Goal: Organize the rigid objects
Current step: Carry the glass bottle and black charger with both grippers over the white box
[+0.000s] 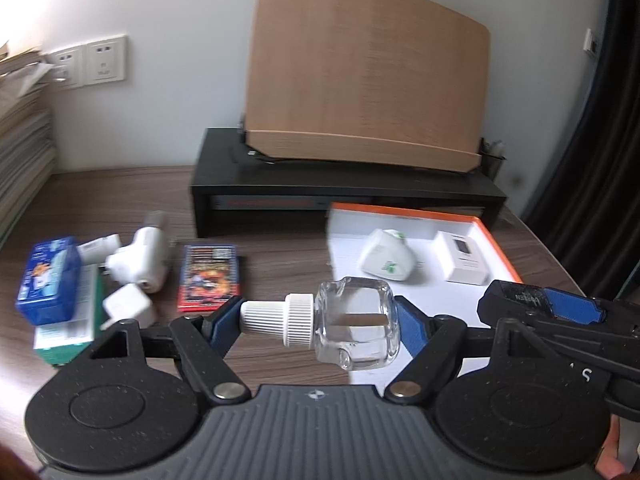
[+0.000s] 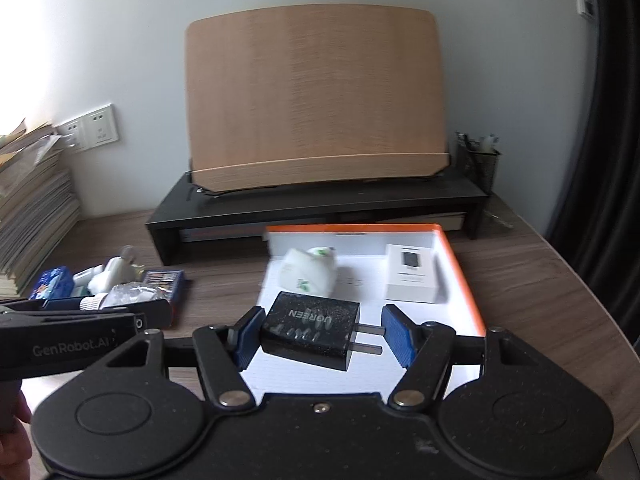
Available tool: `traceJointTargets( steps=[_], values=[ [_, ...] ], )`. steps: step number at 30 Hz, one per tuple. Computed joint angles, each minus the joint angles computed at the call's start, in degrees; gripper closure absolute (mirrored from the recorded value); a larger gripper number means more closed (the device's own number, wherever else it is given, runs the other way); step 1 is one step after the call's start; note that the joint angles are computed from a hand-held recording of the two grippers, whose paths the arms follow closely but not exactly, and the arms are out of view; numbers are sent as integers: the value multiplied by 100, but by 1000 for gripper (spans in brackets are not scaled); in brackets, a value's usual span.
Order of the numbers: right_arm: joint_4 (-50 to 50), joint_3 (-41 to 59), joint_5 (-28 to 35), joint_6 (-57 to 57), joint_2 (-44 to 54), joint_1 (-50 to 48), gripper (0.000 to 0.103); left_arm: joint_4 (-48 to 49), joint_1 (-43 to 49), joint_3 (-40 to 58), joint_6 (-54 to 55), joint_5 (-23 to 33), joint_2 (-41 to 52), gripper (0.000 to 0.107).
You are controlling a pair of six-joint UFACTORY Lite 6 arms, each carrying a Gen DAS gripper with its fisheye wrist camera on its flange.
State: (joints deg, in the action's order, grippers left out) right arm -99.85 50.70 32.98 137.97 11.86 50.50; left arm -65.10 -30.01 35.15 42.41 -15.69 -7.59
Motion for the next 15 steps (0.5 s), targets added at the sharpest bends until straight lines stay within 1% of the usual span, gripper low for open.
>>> traceJointTargets(
  steps=[4,7,15],
  values=[
    [-122,-527,-24,132,-462,-196,26,-35,-322,427,-51,-78,506,27],
    [-262,-817,-102,242,-715,-363,26,-361,-547,727,174,-151,809,27],
    [-719,-1171,-314,515,-1031,-719,26,-1080,-879,1215,749,-292,1223,27]
  ],
)
